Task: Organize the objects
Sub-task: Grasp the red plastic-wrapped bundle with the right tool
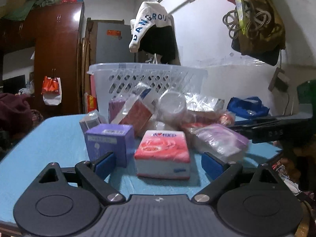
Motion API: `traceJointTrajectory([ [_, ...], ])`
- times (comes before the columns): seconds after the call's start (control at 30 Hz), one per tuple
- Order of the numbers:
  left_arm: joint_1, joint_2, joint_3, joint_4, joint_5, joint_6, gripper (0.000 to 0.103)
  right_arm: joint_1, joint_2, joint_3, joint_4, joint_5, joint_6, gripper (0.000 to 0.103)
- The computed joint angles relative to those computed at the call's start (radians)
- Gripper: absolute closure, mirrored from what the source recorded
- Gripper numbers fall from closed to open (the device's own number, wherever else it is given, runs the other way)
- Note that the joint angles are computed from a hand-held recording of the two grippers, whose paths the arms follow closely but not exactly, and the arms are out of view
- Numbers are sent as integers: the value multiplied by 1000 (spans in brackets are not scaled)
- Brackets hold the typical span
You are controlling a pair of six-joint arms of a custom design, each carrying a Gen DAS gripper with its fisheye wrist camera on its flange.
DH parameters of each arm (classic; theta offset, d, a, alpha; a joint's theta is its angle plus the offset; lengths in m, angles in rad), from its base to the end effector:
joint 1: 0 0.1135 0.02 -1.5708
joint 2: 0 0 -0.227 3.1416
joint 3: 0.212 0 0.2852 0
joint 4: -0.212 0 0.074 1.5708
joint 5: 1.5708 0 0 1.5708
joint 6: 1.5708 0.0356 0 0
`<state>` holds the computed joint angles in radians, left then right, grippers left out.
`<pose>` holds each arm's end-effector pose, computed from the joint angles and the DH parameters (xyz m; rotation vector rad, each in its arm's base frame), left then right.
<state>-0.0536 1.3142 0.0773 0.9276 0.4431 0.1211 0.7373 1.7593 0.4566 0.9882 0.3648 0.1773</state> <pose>0.2105 -0.0266 0.0570 0.4622 1.8074 -0.3690 0.2279 0.1898 0.0503 -0.2741 1.8538 0.2882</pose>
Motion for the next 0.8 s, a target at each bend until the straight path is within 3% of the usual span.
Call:
traceJointTrajectory([
  [0.3, -58, 191, 19, 219, -88, -12, 9, 19, 23, 10, 45, 52, -20, 30],
  [0.33, -58, 213, 22, 244, -86, -16, 13, 21, 31, 12, 52, 58, -25, 38],
  [0.4, -49, 244, 23, 289, -71, -22, 46, 24, 46, 5, 87, 54, -41, 46],
  [0.57, -2, 333, 17, 434, -12, -61, 46, 34, 49, -45, 187, 97, -42, 51],
  [0.8, 19, 342, 5, 490, 14, -70, 46, 54, 54, -54, 202, 128, -57, 51],
])
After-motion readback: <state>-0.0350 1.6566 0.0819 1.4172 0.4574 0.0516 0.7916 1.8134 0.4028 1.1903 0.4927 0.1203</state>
